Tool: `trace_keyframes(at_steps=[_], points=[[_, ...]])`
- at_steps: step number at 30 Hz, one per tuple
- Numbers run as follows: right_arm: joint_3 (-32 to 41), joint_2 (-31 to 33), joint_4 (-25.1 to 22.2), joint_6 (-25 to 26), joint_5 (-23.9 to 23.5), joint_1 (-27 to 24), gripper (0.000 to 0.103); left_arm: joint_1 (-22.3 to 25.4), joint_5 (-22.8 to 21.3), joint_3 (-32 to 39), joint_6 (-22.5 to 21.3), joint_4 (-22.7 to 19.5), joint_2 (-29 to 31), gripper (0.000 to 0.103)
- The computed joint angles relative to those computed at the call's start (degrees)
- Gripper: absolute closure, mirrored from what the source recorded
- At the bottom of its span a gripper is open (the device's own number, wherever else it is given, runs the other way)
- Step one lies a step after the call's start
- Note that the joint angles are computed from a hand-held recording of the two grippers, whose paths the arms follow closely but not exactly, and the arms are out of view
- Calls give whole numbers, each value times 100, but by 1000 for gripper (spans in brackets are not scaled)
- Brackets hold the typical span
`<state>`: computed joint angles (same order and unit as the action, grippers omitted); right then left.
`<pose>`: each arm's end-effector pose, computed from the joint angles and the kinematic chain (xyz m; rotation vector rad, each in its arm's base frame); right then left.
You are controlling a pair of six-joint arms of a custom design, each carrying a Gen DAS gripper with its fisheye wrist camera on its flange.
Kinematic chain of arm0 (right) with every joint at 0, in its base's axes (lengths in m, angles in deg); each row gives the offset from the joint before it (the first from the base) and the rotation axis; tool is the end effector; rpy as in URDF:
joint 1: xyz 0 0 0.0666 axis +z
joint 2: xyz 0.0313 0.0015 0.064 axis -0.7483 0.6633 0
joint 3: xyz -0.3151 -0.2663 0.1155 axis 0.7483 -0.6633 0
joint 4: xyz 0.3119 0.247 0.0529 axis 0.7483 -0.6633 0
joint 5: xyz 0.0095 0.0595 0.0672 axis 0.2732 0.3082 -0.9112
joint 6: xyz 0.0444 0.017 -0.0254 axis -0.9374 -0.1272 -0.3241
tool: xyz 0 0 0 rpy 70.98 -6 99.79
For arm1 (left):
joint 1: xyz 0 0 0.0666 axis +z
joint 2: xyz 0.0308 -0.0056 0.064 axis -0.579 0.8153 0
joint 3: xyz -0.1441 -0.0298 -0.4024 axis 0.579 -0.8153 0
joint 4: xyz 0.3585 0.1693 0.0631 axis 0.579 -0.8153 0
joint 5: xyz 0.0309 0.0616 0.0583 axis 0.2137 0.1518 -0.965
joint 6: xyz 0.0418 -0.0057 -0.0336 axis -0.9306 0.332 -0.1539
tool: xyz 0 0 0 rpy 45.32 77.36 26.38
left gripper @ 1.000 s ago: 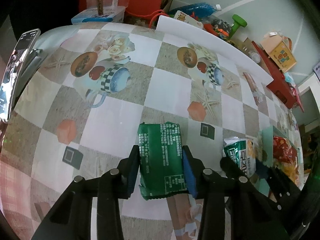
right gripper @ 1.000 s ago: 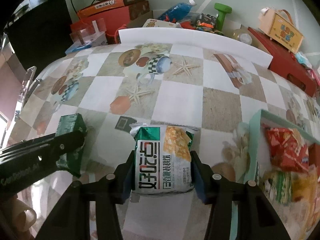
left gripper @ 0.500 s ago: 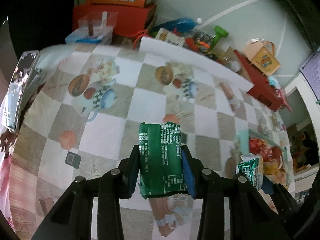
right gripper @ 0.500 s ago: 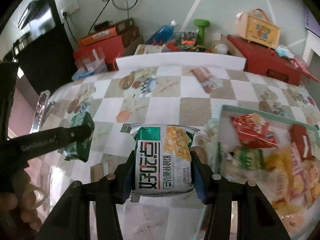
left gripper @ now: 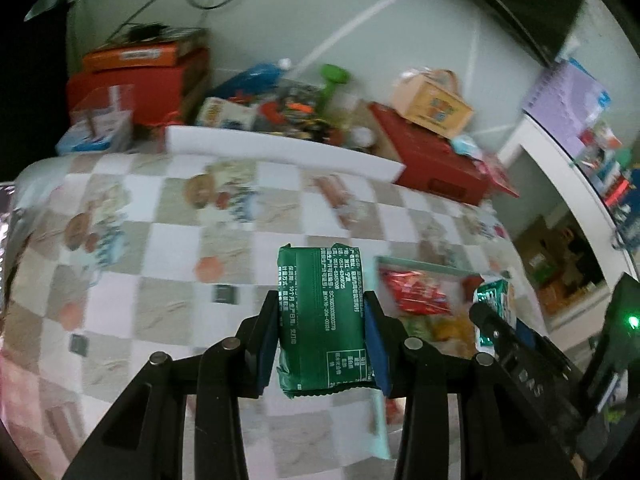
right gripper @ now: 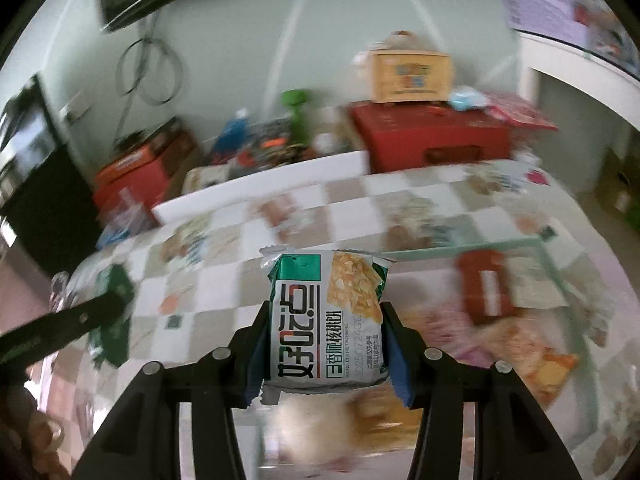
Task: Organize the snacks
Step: 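Carry the green pack and biscuit bag into the tray and open both tools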
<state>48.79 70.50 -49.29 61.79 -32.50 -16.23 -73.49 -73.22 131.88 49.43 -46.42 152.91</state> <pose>0.3853 0.2381 0.3786 -0.2307 2.3913 0.3060 0.3306 -0.2450 0.3838 -0.4497 2.3953 -0.3046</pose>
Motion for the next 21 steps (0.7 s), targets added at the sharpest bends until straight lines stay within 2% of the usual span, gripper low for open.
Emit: trace_keyframes(at_steps=[6,13,21], points=[[-149,-228,-74,-240,22,-646,50,-274,186,386,-387,242,485,62],[-276,-348,-175,-480,-137,-1203,50,-567,371,831,-736,189,1022,62],[-322,-323,-173,-494,-354,-1305,50,-662,473,1198,-873,53,1440,62]])
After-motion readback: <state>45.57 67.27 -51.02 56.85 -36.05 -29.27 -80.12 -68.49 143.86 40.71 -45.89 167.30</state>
